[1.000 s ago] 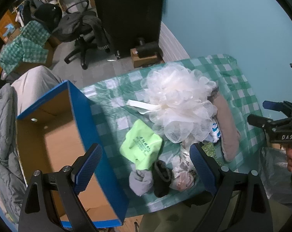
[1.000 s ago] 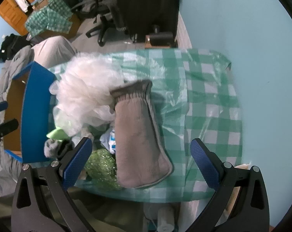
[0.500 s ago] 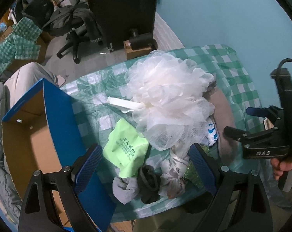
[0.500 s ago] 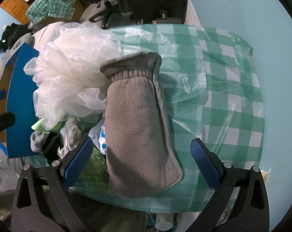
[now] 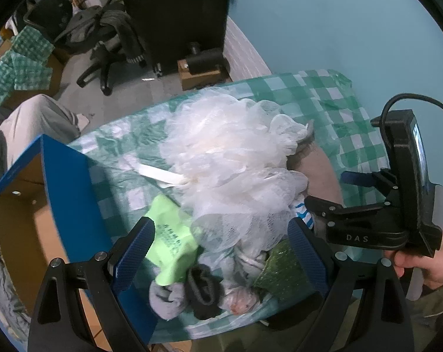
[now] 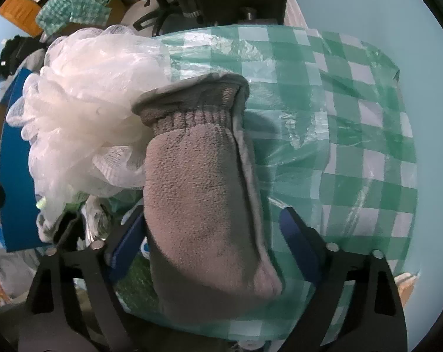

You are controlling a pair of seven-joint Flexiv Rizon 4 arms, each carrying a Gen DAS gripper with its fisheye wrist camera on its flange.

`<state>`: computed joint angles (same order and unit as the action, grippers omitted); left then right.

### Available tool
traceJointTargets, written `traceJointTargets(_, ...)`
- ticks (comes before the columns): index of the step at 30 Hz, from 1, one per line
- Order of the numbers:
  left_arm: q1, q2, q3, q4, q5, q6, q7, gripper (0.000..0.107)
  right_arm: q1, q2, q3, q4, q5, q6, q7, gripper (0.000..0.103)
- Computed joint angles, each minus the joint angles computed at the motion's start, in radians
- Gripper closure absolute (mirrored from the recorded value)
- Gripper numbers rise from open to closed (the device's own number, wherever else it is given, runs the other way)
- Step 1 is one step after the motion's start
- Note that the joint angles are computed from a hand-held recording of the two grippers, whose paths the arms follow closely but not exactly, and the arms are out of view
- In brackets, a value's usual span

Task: Organize soft objects
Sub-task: 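Reach the left tool to the white mesh puffer while the right tool reaches the grey mitten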

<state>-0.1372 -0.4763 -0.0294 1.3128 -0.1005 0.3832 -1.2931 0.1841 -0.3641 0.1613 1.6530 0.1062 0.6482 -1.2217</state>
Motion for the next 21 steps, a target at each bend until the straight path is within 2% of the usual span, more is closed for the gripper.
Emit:
traceJointTargets(5, -0.012, -0.043, -0.002, -0.049, 0.009, -0.043, -0.029, 0.014, -0.035, -0.006, 0.005, -0.019, 0.056, -0.023, -0.065, 0.040)
traceJointTargets(8, -0.015, -0.063, -0.004, -0.074, 0.005, -0.059, -0.037, 0.014, -0.057, -0.001, 0.005, -0.027, 0.086, -0.040, -0.094, 0.046)
traceJointTargets(14, -0.034, -0.116, 0.000, -0.140, 0.033, -0.085, -0.045, 0.014, -0.077, 0.010, -0.007, -0.017, 0.108, -0.034, -0.116, 0.052)
traceJointTargets(21, -0.063, -0.184, 0.009, -0.229, 0.074, -0.159, -0.046, 0.014, -0.090, -0.019, -0.010, -0.049, 0.125, -0.060, -0.121, 0.052)
